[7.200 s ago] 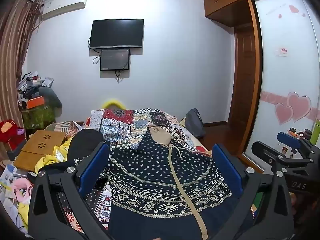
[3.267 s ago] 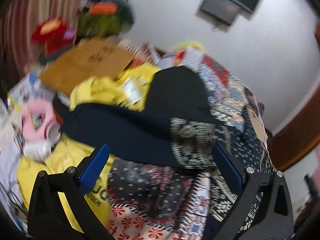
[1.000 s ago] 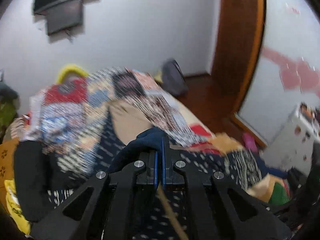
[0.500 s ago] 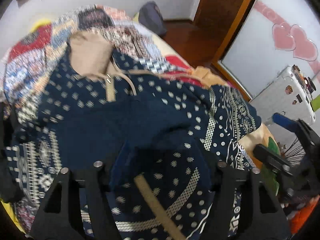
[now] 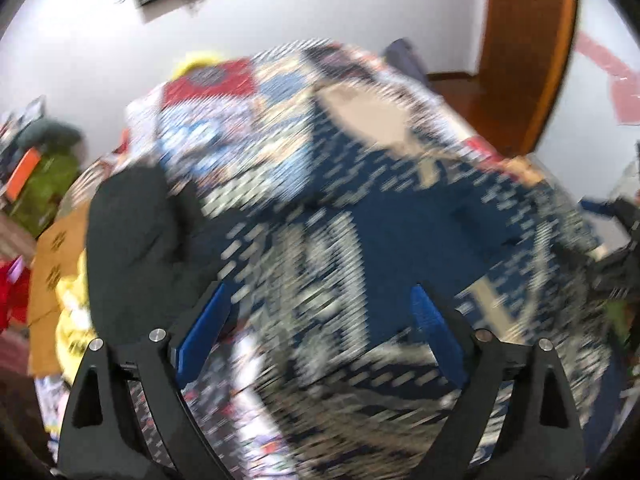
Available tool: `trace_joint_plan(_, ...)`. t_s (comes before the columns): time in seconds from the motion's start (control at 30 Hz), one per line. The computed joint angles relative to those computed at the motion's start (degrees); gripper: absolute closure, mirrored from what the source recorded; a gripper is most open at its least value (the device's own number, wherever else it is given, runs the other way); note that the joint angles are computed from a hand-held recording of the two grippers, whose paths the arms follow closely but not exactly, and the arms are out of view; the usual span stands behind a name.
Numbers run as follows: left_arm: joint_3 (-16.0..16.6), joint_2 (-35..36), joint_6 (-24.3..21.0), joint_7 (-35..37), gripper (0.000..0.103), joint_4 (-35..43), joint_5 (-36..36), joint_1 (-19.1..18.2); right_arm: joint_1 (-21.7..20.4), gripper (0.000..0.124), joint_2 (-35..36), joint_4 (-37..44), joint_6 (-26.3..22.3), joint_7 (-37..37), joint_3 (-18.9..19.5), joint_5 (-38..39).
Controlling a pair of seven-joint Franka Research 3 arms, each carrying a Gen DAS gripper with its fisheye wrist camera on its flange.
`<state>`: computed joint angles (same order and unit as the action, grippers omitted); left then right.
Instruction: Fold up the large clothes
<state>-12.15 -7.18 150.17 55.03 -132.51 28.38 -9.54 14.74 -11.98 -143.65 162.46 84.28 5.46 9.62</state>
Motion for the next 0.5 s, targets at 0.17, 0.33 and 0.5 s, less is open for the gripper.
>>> trace_joint_plan(0.17, 1.88, -2.65, -1.08, -1.21, 0.011, -7.92, -0.95, 2.29, -0.28, 0.024, 6.92, 4.34, -1.21, 2.98, 1.29, -5.44)
trace_joint_plan(0.33, 2.86, -1.98, 1.99, -0.89, 0.011, -12.56, -4.43, 3.25, 1.38, 0.037, 10.95, 7.43, -4.14, 4.49, 0.56, -7.06)
trace_joint_plan(0.5, 2.47, 0.94, 5.29, -3.16, 0.010, -12.89, -3.33, 4.23, 2.81, 0.039, 13.23, 8.82, -3.81, 5.30, -0.02, -8.10)
